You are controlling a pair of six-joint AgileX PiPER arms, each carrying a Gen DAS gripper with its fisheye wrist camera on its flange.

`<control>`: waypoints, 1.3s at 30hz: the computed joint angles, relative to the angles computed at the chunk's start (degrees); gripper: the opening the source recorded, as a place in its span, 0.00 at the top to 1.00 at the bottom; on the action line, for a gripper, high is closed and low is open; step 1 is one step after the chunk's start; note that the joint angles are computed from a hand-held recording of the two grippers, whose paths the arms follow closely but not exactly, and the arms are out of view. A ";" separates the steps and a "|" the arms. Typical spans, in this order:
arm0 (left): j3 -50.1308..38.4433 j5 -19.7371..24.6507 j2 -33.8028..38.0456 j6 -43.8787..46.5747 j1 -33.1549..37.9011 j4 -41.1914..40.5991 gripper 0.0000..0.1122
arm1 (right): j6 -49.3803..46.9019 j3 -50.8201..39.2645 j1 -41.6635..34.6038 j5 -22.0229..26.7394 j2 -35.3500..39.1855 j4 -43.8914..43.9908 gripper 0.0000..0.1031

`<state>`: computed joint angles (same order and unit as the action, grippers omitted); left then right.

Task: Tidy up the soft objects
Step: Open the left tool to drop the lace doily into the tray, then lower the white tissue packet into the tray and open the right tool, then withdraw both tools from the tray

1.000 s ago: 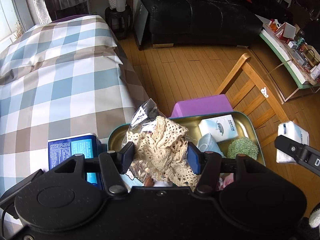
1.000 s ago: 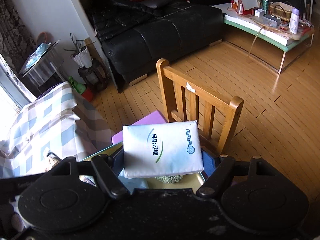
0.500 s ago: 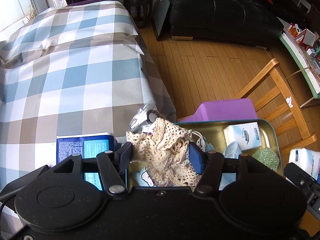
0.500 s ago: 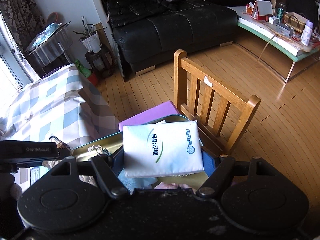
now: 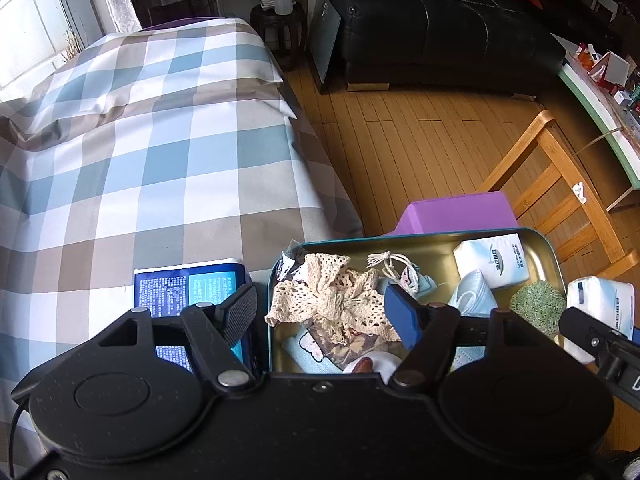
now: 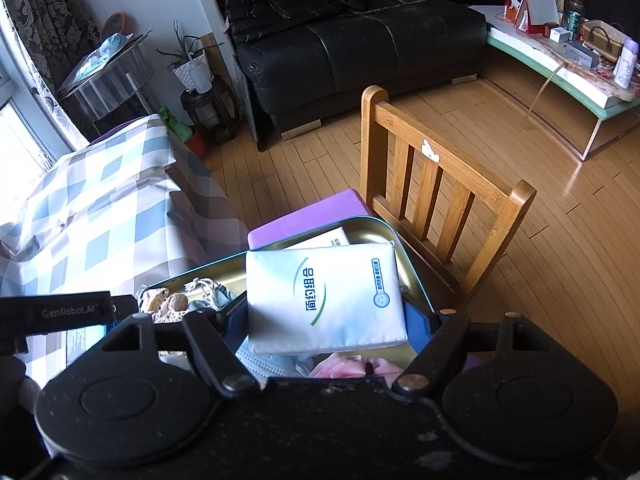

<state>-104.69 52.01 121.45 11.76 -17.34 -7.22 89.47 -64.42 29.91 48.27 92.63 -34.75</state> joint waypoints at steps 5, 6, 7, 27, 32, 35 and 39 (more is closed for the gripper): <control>6.47 -4.21 -3.86 0.83 -0.31 1.27 0.41 | -0.55 0.15 -0.30 -0.94 -0.06 0.41 0.26; 7.46 -4.89 -4.43 0.91 -0.39 1.52 0.41 | -0.94 0.13 -0.49 -1.24 0.01 0.75 0.25; 8.57 -5.54 -5.10 1.08 -0.48 1.77 0.41 | -1.05 0.09 -0.53 -1.41 0.08 0.85 0.23; 22.06 -12.78 -14.17 2.76 -0.54 3.60 0.40 | 2.67 0.90 2.78 3.33 -0.38 -2.43 0.22; 27.61 -15.50 -17.92 3.00 -0.25 4.01 0.35 | 6.57 2.69 6.02 6.02 -1.93 -5.75 0.22; 31.58 -18.07 -20.47 2.22 -0.38 5.43 0.35 | 8.81 3.81 7.91 7.13 -2.73 -6.10 0.22; 35.42 -19.49 -23.11 3.14 0.03 4.54 0.35 | 11.60 4.93 11.77 8.67 -3.19 -6.97 0.22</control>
<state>-69.26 32.52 98.34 14.90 -17.32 -2.68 101.08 -59.50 41.67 56.94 89.44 -41.72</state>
